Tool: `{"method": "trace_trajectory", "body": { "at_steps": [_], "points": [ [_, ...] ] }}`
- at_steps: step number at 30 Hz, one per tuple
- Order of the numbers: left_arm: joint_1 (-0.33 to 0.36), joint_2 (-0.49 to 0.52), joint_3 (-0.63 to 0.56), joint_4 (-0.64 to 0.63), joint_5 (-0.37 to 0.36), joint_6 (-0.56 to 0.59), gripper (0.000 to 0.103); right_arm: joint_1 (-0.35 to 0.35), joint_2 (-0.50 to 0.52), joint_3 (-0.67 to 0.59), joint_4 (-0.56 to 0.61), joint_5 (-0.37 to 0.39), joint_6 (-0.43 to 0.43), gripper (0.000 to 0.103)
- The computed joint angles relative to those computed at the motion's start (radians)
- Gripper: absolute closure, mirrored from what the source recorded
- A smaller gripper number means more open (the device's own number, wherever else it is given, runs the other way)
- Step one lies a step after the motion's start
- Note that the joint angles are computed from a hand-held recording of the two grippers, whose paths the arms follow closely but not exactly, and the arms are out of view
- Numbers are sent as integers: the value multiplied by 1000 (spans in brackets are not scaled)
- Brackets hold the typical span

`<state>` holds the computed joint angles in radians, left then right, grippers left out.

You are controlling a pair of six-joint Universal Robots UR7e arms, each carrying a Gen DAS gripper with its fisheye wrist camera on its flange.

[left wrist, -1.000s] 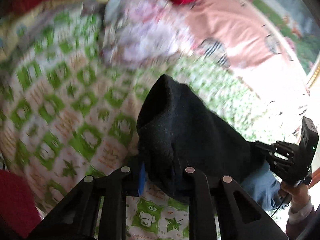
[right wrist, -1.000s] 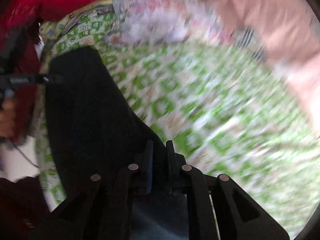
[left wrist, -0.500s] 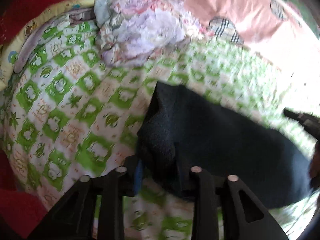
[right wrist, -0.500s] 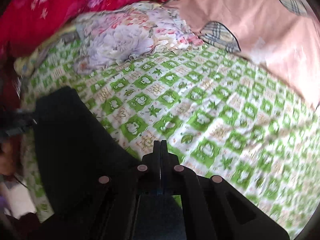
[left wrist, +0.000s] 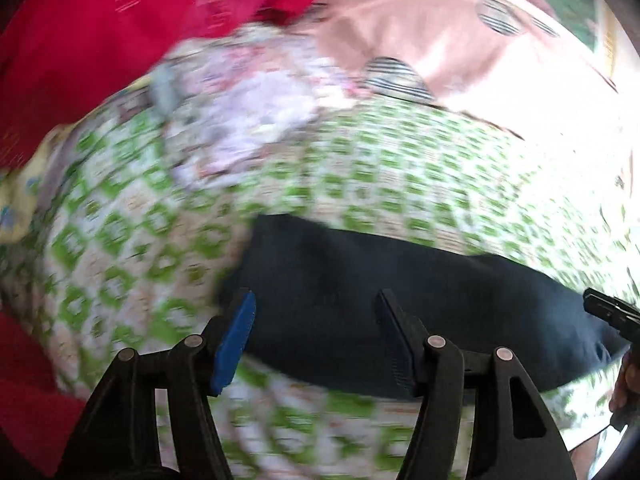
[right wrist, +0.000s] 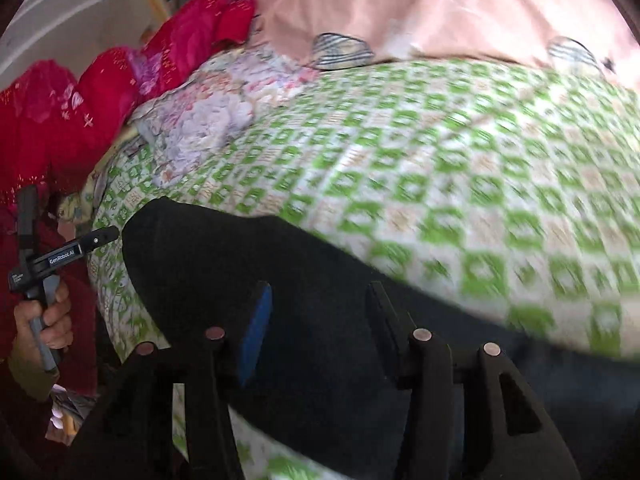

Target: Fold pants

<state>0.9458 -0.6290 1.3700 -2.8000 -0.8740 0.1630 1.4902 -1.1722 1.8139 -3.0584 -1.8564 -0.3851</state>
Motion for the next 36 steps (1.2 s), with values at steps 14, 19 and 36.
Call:
{"method": "trace_trajectory", "body": {
  "at_steps": [14,19,36],
  "points": [
    [-115,175,-139,221,-238,136,35,-109,-284,338,-273,-36,181,53],
    [-143,237,-221,332,-338,195,32,-155,-359,424,-321,-30,244,46],
    [-211,624,-881,906,-535,304,28,-328,-404,495,-496,165,499,44]
  ]
}}
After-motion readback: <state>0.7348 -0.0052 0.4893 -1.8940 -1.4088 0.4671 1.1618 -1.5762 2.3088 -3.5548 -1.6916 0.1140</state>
